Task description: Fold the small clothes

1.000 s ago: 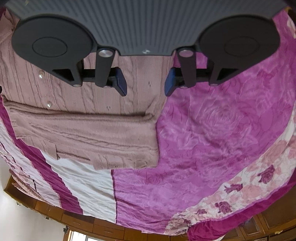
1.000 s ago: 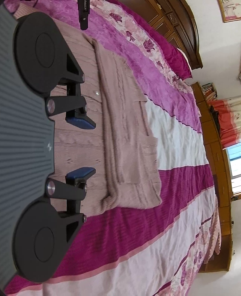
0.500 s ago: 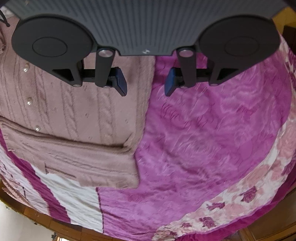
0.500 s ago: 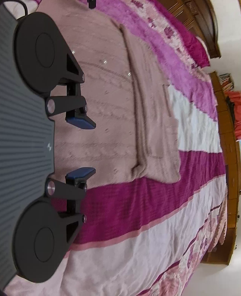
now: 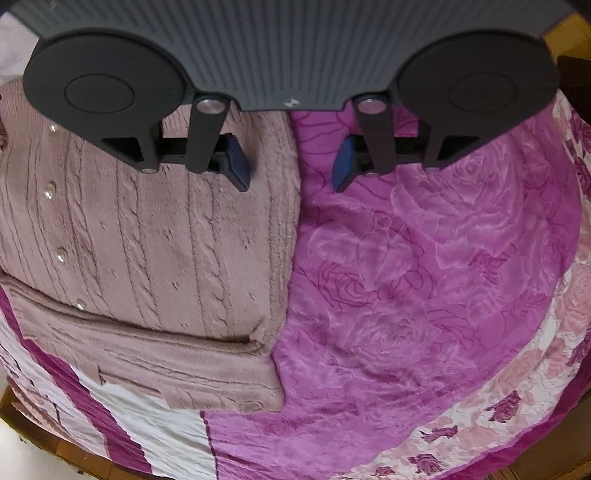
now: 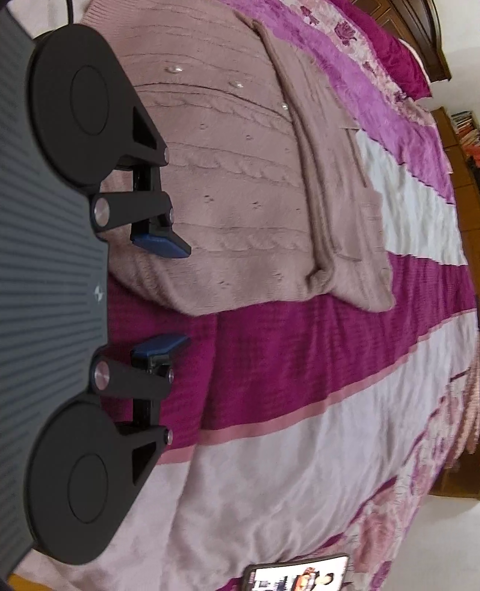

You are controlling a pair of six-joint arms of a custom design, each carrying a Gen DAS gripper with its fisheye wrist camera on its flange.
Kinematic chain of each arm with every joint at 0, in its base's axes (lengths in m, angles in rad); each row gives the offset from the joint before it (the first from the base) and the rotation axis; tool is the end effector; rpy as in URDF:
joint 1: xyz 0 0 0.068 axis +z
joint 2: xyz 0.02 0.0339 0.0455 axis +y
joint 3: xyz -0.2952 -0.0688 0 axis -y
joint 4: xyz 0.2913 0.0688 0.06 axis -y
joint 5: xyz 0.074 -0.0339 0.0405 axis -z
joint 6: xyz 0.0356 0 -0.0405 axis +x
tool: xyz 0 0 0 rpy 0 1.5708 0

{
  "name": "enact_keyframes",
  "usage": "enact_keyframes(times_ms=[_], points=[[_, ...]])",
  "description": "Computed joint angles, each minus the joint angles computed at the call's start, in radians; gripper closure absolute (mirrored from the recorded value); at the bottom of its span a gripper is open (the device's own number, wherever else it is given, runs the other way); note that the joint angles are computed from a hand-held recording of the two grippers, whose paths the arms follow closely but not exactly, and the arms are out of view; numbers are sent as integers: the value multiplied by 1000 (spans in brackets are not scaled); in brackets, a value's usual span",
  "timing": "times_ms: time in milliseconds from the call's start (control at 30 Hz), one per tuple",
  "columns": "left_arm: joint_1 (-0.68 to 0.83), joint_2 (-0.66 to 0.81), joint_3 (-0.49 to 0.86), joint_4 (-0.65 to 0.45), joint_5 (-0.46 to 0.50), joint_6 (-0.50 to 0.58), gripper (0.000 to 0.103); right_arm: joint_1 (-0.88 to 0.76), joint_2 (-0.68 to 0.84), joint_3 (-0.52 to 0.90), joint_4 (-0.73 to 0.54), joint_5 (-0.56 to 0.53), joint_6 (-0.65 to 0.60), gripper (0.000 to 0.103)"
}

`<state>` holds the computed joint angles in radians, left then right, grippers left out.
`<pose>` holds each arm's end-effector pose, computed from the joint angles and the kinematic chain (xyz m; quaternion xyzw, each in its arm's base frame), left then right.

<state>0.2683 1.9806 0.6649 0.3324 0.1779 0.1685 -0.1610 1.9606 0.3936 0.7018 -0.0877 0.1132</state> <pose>0.3195 0.0813 0.0268 -0.0219 0.9535 -0.0205 0.3000 0.2614 -0.0393 0.0122 0.1131 0.9308 0.0329 0.3461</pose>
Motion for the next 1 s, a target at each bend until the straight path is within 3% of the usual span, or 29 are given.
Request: enact_keyframes(times_ms=[267, 367, 767, 1000], points=[[-20, -10, -16, -25, -28, 65, 48, -48, 1, 43, -132, -193, 9, 49], [-21, -2, -13, -37, -9, 82, 43, -29, 23, 62, -135, -182, 27, 49], [-10, 84, 83, -202, 229, 90, 43, -64, 63, 112, -178, -262, 46, 49], [-35, 122, 94, -186, 214, 73, 43, -58, 63, 131, -231, -262, 20, 49]])
